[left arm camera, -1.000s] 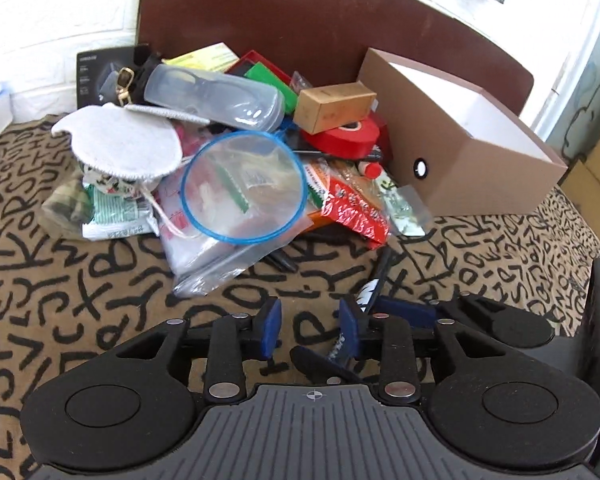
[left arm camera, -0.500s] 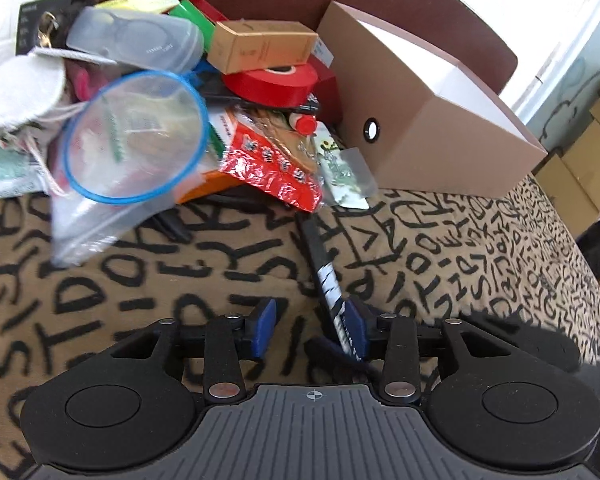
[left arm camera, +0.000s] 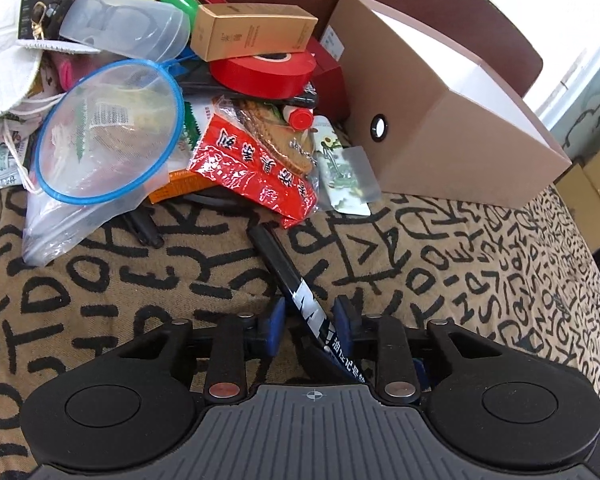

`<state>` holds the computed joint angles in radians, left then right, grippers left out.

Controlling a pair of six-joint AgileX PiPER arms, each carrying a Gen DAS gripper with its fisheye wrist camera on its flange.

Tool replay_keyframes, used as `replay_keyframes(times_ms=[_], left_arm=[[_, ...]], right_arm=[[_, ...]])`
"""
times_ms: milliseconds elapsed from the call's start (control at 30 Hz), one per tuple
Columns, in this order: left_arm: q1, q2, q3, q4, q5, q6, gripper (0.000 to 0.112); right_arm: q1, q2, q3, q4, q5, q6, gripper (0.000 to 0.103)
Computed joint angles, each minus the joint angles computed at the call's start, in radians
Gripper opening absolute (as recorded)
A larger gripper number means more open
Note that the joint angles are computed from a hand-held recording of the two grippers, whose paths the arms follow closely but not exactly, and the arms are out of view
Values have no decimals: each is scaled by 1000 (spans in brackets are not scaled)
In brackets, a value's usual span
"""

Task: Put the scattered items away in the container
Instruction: 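Lift the black marker with the left gripper and carry it over the box, then open the left gripper to drop the marker into the box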

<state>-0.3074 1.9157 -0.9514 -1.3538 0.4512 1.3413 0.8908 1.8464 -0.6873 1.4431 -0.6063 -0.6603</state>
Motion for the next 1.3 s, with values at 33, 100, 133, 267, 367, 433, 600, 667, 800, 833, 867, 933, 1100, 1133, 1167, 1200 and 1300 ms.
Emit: replay_keyframes(times_ms=[33, 100, 133, 267, 367, 433, 600, 667, 800, 833, 867, 933, 1100, 1133, 1167, 1200, 1300], left_arm=[[2, -2, -1, 13, 11, -10, 19], [1, -6, 4, 18, 8, -21, 20], [-1, -6, 5, 15, 5, -22, 22], [-11, -18, 20, -3, -10, -15, 20], [-13, -59, 47, -25, -12, -4, 20], [-12, -95, 62, -41, -6, 1, 20], [-44, -188, 51, -23, -11, -45, 21], [-61, -213, 27, -3, -11, -82, 21], [-113, -234, -57, 63, -29, -178, 23], [-131, -229, -87, 88, -38, -214, 24], [-149, -220, -122, 117, -46, -250, 25], [-183, -191, -203, 179, -58, -323, 24], [-240, -53, -479, 385, -26, -556, 33], [-249, -13, -547, 431, -9, -610, 33], [-256, 29, -617, 485, 8, -672, 33], [-263, 74, -691, 538, 30, -732, 33], [-272, 230, -926, 651, 111, -878, 34]], right_arm=[[-5, -8, 7, -22, 13, 16, 17], [-3, -14, 13, -28, 20, 9, 18], [-4, -13, 15, -35, 21, 11, 18], [-16, -29, 31, -72, 39, 56, 17], [-5, -64, 60, -100, 28, 100, 17], [10, -97, 76, -89, 3, 98, 17], [31, -204, 98, -16, -70, -3, 17], [31, -247, 103, 8, -102, -49, 17], [-15, -340, 112, 8, -123, -116, 17], [-42, -365, 115, -6, -111, -123, 17], [-75, -389, 118, -24, -93, -128, 17], [-155, -430, 117, -74, -48, -131, 17], [-418, -460, 68, -257, 130, -95, 17], [-475, -451, 49, -300, 171, -72, 17], [-528, -440, 35, -357, 211, -31, 17], [-579, -420, 17, -428, 248, 27, 17], [-696, -342, -49, -622, 328, 180, 17]])
